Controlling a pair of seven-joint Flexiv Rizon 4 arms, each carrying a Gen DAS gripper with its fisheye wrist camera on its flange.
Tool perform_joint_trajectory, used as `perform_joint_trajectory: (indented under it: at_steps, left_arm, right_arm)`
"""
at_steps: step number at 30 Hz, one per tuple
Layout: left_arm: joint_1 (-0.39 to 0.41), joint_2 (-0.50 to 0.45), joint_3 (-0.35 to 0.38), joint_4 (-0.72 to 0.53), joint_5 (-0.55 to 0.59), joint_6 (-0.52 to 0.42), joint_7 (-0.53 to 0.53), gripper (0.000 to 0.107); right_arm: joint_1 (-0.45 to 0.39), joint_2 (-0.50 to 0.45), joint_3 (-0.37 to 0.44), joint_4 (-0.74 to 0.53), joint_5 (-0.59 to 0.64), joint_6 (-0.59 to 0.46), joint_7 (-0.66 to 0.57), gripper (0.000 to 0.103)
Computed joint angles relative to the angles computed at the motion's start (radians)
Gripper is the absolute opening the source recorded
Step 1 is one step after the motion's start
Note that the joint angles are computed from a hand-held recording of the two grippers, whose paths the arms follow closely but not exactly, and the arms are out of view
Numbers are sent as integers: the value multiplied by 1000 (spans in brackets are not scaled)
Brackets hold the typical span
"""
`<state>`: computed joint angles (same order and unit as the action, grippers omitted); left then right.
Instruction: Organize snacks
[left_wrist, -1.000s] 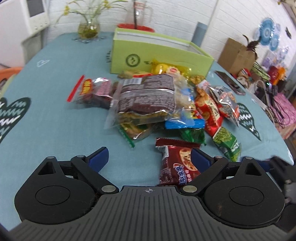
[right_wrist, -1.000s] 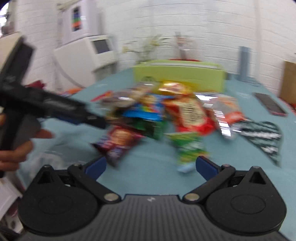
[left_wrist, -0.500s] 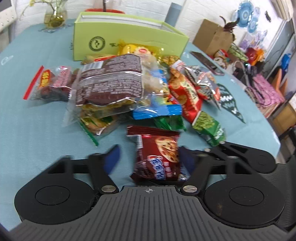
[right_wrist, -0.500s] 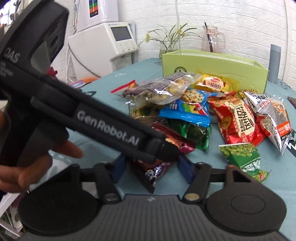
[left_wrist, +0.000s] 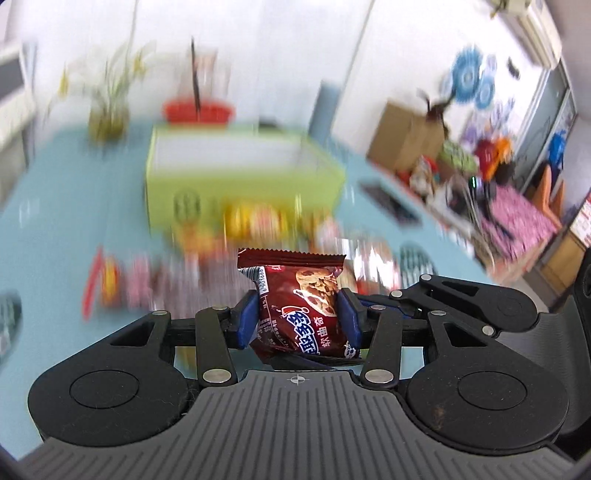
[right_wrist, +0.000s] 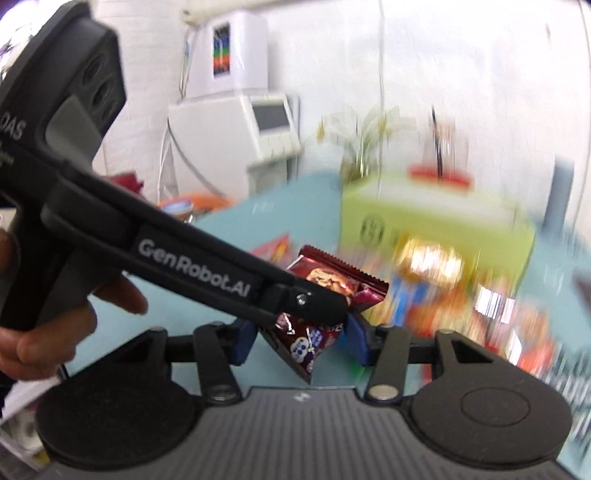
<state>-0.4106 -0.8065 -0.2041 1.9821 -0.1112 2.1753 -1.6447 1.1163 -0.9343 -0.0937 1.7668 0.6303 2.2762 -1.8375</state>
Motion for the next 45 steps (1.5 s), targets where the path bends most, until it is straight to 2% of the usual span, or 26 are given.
perform_joint_trajectory:
  at_steps: [4, 7, 9, 12, 13, 15, 16, 17, 18, 19, 20, 23, 30, 32, 35, 38, 40, 43, 45]
  left_arm:
    - [6, -46, 32, -218, -43, -116, 70, 27]
    - [-13, -123, 79, -419, -122, -251, 121, 27]
    - [-1, -185, 83, -537, -157, -330, 135, 27]
    - [75, -280, 3, -664, -172, -411, 126, 27]
    - [103, -309, -34, -686, -170, -406, 118, 28]
    - [154, -360, -100, -705, -147, -352, 100, 39]
    - [158, -370, -98, -707, -146, -336, 87, 43]
    - [153, -366, -78, -696, -154, -320, 68, 44]
    - [163, -366, -84, -683, -139, -287, 57, 44]
    - [178, -359, -96, -652, -115, -236, 42, 48]
    - [184, -345, -96, -623, -101, -201, 25, 52]
    - [167, -280, -51, -513, -92, -103, -22, 62]
    - [76, -35, 59, -109, -129, 89, -66, 66]
    - [67, 31, 60, 4, -124, 157, -93, 67]
    - [0, 136, 100, 125, -191, 190, -61, 67]
    - [-20, 224, 105, 197, -205, 205, -29, 66]
    - [13, 280, 81, 229, -168, 195, -57, 66]
    - [111, 339, 24, 248, -50, 136, -160, 64]
    - [79, 337, 55, 252, -64, 166, -154, 64]
  right_arm:
    - [-59, -54, -98, -181, -60, -107, -22, 53]
    - [-129, -117, -144, -344, -134, -244, 44, 53]
    - [-148, -167, -188, -437, -170, -327, 83, 53]
    - [-135, -284, -307, -591, -198, -462, 130, 54]
    - [-148, -314, -313, -623, -242, -475, 163, 56]
    - [-158, -369, -331, -675, -272, -454, 188, 57]
    - [-154, -384, -347, -679, -274, -434, 204, 58]
    - [-160, -384, -338, -675, -286, -421, 214, 59]
    - [-177, -375, -305, -662, -308, -394, 217, 64]
    - [-181, -373, -299, -655, -313, -366, 229, 74]
    - [-167, -364, -313, -623, -296, -329, 243, 78]
    - [-152, -309, -292, -513, -277, -231, 276, 79]
    - [-132, -133, -185, -248, -140, -27, 227, 93]
    - [-171, -84, -102, -180, -157, 58, 244, 93]
    - [-200, -25, -29, -116, -167, 123, 229, 96]
    - [-179, 21, -11, -81, -132, 188, 149, 96]
    - [-144, 42, -20, -73, -83, 242, 63, 99]
    - [-91, 67, -39, -69, -3, 282, -83, 99]
    - [-103, 85, -8, -49, -7, 305, -99, 99]
